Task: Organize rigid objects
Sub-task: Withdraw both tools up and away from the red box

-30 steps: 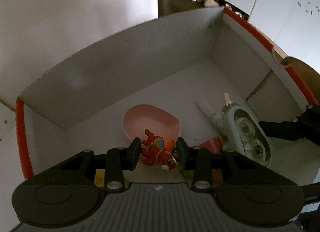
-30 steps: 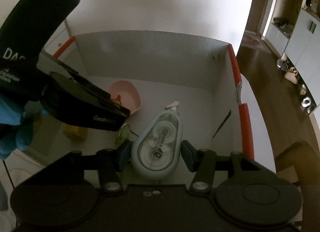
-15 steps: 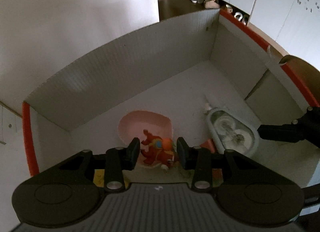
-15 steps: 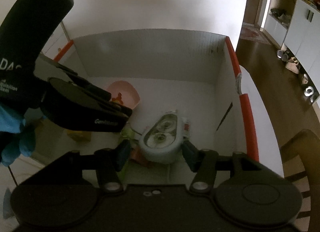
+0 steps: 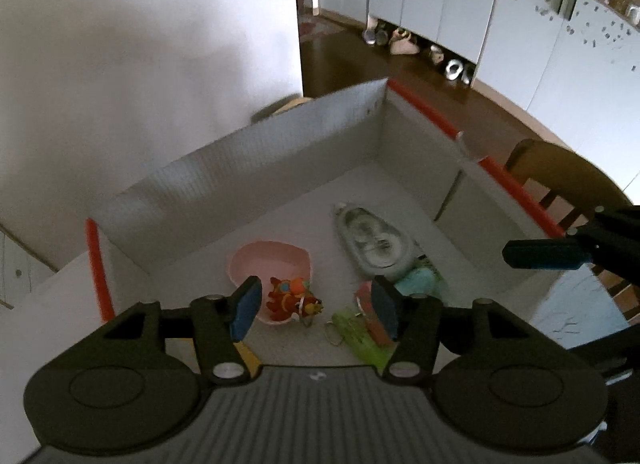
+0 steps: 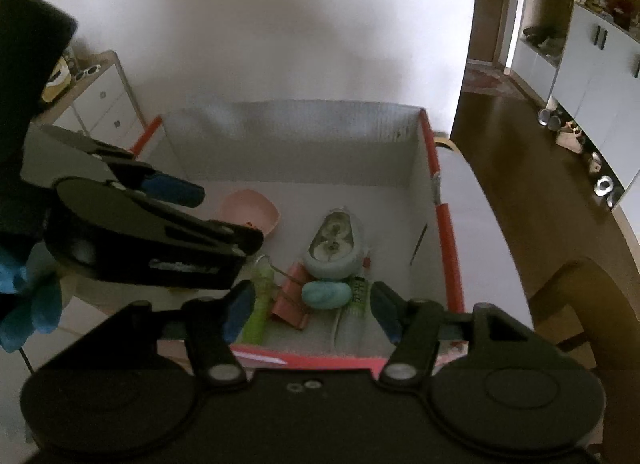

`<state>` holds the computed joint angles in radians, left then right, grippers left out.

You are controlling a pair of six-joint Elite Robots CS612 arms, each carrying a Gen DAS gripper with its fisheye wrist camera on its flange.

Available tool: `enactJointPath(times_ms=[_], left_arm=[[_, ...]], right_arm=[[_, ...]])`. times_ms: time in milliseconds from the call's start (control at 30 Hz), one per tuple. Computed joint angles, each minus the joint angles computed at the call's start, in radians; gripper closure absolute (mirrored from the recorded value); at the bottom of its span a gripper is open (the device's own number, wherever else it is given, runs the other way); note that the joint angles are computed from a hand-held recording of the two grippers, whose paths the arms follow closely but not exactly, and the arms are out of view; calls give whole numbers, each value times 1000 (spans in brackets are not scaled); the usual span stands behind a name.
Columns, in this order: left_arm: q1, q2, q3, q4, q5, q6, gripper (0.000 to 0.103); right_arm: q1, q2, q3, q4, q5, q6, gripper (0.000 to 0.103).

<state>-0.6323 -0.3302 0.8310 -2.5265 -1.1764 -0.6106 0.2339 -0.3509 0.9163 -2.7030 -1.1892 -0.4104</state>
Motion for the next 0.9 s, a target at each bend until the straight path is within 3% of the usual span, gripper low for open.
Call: enactJointPath(times_ms=[433,533,733,900], left_arm=[[-39,-120,196,-169,61,16,43],[-53,-142,234,-204,84,11,38],[-78,-184,311,-274,108,11,37],[-102,-222,386,-341,128,0,32]], right_arm=[[-20,-113,191,-160,43,28,22],[-25,-136,229,-187,53,38,19],[-35,-185,316,-245,76,50,17],[-43,-229,396,-307,100,51,9]])
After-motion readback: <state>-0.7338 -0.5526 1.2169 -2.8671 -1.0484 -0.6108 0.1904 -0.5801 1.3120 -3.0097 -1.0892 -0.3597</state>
